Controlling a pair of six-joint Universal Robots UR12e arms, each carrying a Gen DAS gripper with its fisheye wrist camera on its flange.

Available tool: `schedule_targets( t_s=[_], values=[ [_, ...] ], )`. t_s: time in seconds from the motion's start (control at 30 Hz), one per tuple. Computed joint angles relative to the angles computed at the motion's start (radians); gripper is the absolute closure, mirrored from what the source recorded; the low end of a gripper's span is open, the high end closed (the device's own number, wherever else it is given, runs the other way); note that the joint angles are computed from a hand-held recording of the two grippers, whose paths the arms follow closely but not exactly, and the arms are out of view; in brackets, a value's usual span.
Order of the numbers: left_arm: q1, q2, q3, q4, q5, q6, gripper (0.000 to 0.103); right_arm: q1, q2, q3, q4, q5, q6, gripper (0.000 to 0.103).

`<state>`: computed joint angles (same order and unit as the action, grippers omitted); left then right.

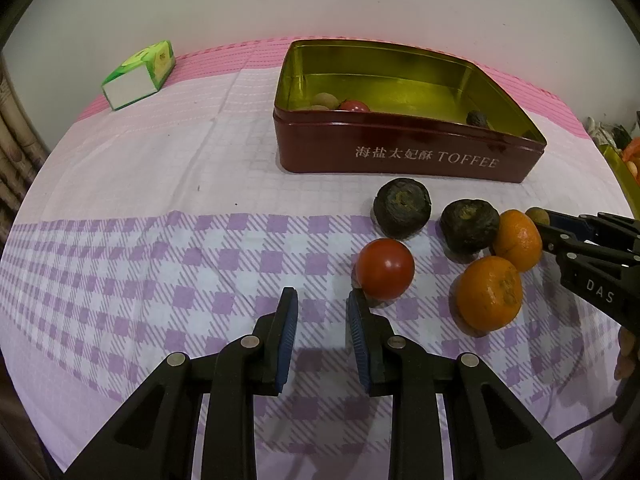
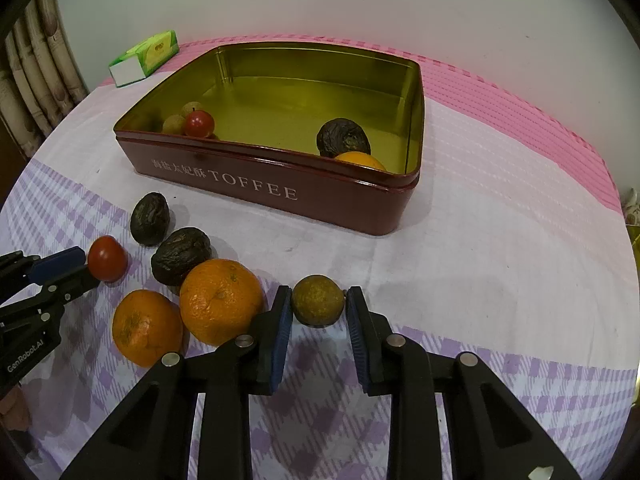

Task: Organize fruits
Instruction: 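Grasp the small green lime with the right tool while the left tool grasps the cherry tomato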

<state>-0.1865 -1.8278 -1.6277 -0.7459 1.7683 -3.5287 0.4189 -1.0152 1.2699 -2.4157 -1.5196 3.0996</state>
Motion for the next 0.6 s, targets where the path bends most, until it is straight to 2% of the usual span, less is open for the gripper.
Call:
schedule_targets(
  t_s=[0.6],
  values=[
    [-0.009,0.008,-0.008,0.006,-0.049,0.024,0.075,-0.008,-0.044,0.066,-0.01,0.018,0.059,0.078]
  ],
)
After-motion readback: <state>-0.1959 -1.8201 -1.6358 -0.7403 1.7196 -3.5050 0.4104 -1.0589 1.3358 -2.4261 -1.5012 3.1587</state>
